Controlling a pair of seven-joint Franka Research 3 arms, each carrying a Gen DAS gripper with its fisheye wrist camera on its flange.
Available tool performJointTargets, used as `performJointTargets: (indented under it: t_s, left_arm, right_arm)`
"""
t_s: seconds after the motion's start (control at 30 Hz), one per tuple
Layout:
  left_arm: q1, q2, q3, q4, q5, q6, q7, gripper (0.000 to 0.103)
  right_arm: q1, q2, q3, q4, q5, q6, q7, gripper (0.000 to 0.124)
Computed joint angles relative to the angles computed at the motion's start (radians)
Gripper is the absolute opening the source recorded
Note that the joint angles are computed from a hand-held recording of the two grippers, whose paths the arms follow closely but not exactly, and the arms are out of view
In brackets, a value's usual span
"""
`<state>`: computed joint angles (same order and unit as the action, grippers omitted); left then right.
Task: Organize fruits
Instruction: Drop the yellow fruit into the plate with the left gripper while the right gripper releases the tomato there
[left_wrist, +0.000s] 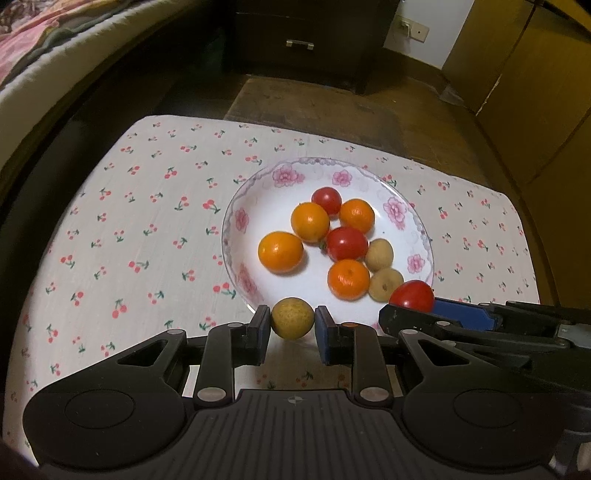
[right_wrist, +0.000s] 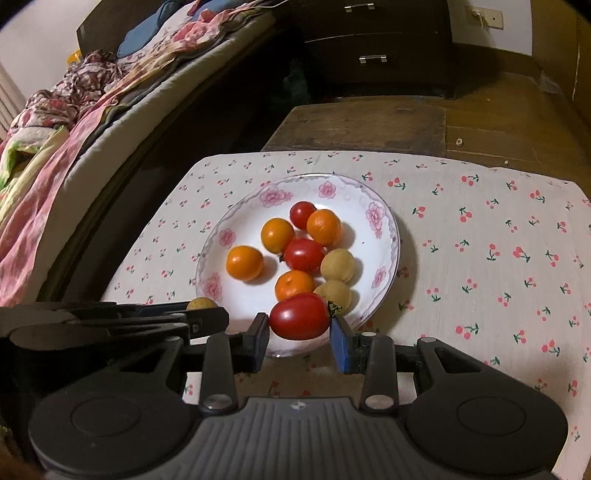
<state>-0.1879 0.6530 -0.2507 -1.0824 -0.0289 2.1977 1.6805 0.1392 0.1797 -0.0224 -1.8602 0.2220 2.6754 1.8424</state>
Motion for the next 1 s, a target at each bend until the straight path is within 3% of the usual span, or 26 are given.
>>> performJointTargets:
  t_s: [0.37,0.73,1.0]
  left_arm:
    - [-0.018,0.070,0.007,0.108,0.007,-0.050,-0.025,0.032]
    - [-0.017,0.080,0.004,0.125,-0.001,-0.061,-0.028,0.033]
    - [-0.008,0.075,-0.002,0.119,-0.017,-0.057,-0.030,0.039]
  right_arm:
    - [-0.013,0.033,0.002,0.029,0.043,0.000,-0.023,0.037]
    - [-0.014,0.030,0.001,0.025,0.058,0.010,-0.017,0.037]
    - [-0.017,0.023,0.002,0.017,0.080,0.029,-0.018,0.038]
